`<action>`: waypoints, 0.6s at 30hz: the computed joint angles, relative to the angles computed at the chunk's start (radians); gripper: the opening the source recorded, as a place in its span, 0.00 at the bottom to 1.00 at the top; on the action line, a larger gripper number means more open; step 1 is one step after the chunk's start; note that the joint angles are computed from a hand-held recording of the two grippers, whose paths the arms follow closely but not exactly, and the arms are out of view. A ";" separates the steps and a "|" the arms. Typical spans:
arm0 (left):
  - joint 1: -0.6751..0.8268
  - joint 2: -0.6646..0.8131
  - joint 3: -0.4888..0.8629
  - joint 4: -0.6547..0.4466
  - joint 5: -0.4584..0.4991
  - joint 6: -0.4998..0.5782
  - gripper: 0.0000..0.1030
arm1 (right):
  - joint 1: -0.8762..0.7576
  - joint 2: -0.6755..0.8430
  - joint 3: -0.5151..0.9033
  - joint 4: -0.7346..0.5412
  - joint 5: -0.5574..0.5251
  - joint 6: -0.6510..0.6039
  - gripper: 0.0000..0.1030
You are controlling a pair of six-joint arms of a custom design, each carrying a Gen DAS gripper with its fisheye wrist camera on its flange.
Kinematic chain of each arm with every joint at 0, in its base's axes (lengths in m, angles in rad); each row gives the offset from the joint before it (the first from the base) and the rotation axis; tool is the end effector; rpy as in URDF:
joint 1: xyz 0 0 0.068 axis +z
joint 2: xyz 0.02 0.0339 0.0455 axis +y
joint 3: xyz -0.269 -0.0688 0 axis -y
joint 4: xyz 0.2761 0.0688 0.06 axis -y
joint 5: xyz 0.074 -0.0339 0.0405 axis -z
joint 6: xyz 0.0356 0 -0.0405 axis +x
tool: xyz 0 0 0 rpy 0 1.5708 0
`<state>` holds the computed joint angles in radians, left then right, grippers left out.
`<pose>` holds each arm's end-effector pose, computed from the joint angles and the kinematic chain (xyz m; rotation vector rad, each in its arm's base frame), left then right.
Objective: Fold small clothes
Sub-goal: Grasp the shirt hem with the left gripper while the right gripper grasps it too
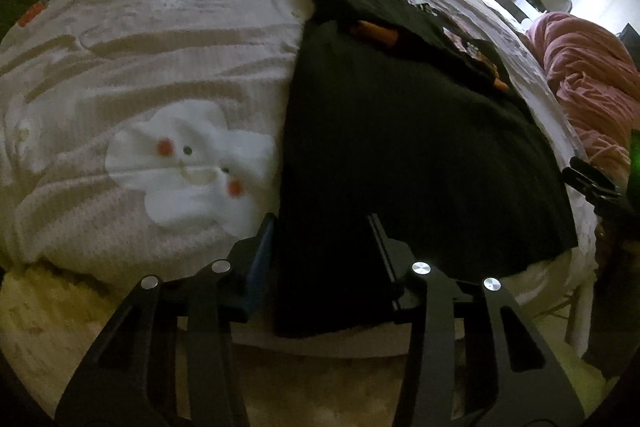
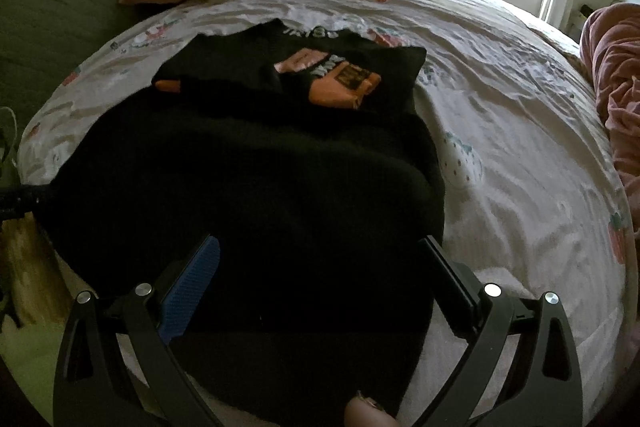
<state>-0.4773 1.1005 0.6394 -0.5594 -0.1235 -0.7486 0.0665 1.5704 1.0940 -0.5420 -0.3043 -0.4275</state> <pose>0.2056 -0.1014 0.1910 -0.3977 2.5771 -0.2916 0.3479 0.0339 0.2173 -0.7267 2.4314 0.2534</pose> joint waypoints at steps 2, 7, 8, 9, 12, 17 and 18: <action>-0.009 -0.004 -0.009 0.003 0.001 -0.006 0.35 | -0.009 -0.005 -0.008 -0.022 -0.003 -0.022 0.95; -0.011 -0.010 -0.020 0.013 0.002 -0.013 0.35 | -0.045 -0.016 -0.010 -0.128 -0.052 -0.074 0.95; -0.013 -0.006 -0.017 0.011 -0.001 -0.014 0.35 | -0.054 -0.020 -0.011 -0.149 -0.059 -0.090 0.95; -0.019 -0.001 -0.014 0.009 -0.008 -0.016 0.35 | -0.057 -0.025 -0.014 -0.162 -0.062 -0.099 0.95; -0.027 0.013 -0.008 0.008 -0.021 -0.016 0.35 | -0.092 -0.034 -0.021 -0.210 -0.069 -0.145 0.95; -0.026 0.015 -0.007 0.008 -0.023 -0.020 0.35 | -0.146 -0.019 -0.020 -0.263 -0.075 -0.174 0.95; -0.026 0.015 -0.007 0.008 -0.023 -0.020 0.35 | -0.157 -0.008 -0.015 -0.279 -0.079 -0.181 0.95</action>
<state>-0.5037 1.1153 0.6327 -0.5513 -0.1468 -0.7686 -0.0903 1.5621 1.0794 -0.8211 -0.3834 -0.6087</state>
